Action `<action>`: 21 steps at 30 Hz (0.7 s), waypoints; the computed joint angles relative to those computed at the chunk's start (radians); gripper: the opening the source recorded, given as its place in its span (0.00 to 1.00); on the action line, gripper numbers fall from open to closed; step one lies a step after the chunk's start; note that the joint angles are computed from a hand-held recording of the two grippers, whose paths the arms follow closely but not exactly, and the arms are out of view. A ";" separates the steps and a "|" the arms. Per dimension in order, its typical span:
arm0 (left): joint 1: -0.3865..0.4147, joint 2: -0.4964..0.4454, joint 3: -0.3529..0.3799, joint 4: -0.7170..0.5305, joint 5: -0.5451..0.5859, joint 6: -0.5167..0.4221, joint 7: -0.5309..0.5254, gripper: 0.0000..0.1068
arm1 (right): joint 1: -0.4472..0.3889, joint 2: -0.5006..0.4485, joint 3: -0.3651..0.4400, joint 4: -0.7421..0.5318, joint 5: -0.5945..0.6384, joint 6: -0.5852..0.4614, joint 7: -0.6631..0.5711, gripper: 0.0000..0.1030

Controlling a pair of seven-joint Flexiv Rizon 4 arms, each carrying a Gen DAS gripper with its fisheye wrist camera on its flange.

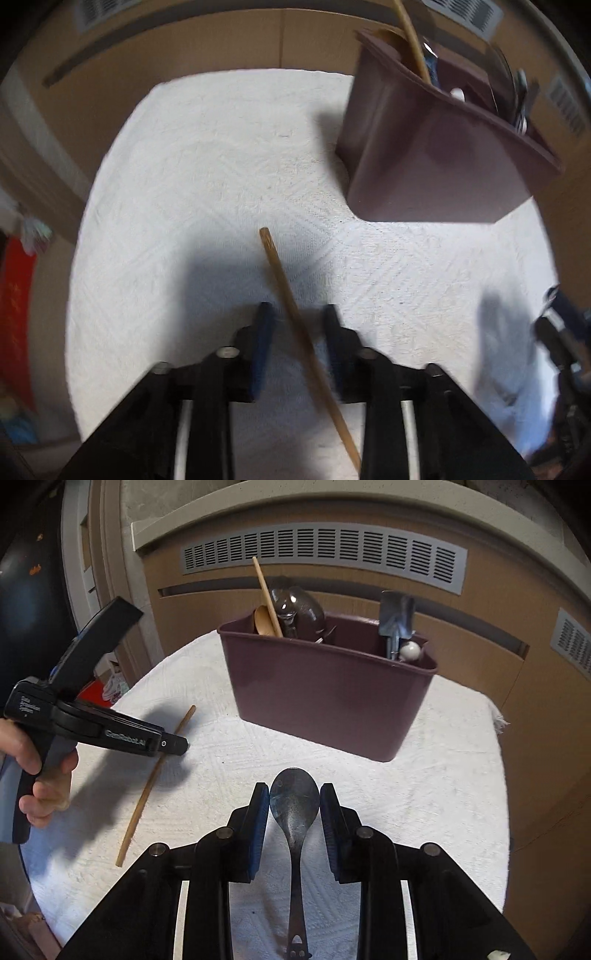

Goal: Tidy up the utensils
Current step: 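Carry the chopstick and smiley spoon over the caddy with both tools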

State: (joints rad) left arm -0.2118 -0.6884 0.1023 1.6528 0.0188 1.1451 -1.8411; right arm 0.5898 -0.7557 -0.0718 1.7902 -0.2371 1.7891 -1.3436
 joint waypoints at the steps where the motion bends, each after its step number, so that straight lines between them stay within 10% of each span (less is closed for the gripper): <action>1: -0.008 -0.002 0.001 0.000 0.015 0.015 0.025 0.09 | 0.021 0.001 -0.026 0.008 0.014 0.017 0.005 0.24; 11: 0.154 0.089 -0.261 0.352 -0.110 0.629 0.079 0.05 | -0.156 0.043 0.176 0.048 0.015 0.133 0.047 0.25; 16: 0.381 0.152 -0.518 0.361 -0.003 0.816 0.070 0.05 | -0.081 0.115 0.093 0.061 0.095 0.254 0.024 0.24; 21: 0.421 0.158 -0.561 0.180 0.116 0.880 0.042 0.05 | -0.021 0.159 0.017 -0.062 0.130 0.205 -0.034 0.24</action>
